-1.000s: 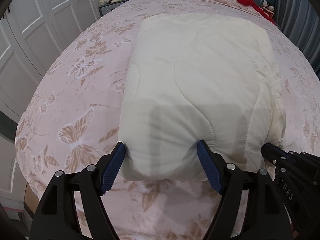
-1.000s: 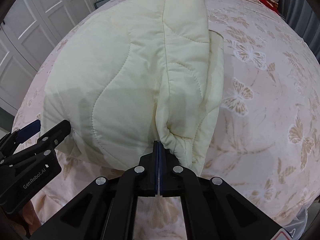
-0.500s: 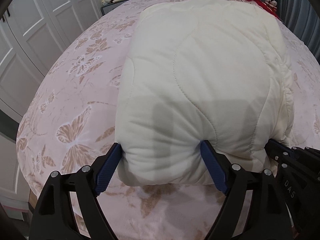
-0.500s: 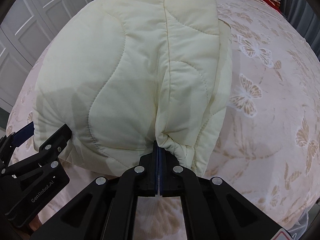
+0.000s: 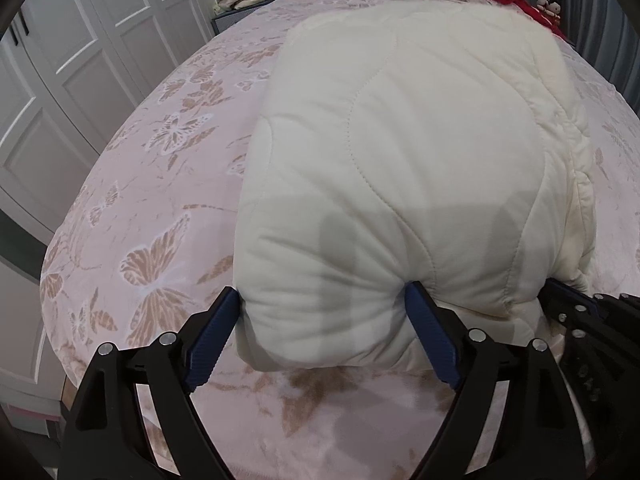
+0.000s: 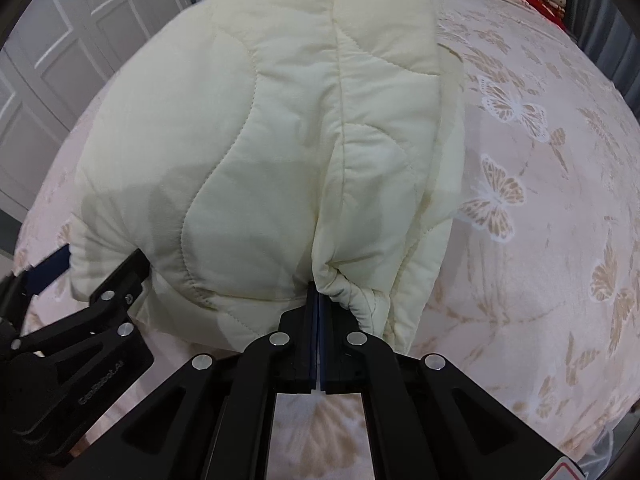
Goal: Fold large clothes
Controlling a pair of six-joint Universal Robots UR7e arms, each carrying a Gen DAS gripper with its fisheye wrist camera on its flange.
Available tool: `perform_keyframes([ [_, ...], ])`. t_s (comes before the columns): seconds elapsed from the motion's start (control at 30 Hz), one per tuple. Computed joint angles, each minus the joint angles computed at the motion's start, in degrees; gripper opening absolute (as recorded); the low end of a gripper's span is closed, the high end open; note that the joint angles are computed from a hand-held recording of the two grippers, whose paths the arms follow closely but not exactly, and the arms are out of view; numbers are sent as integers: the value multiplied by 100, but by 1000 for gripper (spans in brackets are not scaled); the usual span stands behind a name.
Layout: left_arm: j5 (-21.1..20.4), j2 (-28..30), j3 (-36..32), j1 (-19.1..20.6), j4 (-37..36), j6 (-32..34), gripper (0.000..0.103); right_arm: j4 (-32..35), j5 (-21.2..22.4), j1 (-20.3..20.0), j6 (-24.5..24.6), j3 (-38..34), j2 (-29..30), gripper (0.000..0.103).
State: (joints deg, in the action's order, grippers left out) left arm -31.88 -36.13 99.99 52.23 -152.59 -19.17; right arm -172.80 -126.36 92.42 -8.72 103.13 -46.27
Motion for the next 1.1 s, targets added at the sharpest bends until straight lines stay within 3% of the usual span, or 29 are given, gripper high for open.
perform_keyframes([
  [0.1, -2, -113, 74, -56, 109, -122, 83, -148, 212, 32, 147, 242, -238, 2],
  [0.17, 31, -214, 222, -142, -26, -117, 81, -365, 262, 109, 80, 434, -378, 10],
  [0.23, 107, -308, 390, -242, -157, -85, 81, -680, 260, 201, -43, 650, -503, 28],
  [0.3, 166, -418, 602, -352, -349, -59, 83, -1327, 34, 357, -261, 923, -553, 59],
  [0.33, 162, -489, 719, -409, -419, -127, 83, -1572, -66, 403, -373, 997, -547, 62],
  [0.4, 136, -560, 896, -485, -657, -161, 90, -1984, -171, 473, -571, 1185, -541, 62],
  [0.6, 241, -579, 1379, -719, -1445, -29, 90, -2619, -125, 422, -560, 1659, -594, 63],
  [1.1, 274, -633, 1886, -925, -1194, -659, 90, -3101, -289, 400, -575, 2193, -590, 63],
])
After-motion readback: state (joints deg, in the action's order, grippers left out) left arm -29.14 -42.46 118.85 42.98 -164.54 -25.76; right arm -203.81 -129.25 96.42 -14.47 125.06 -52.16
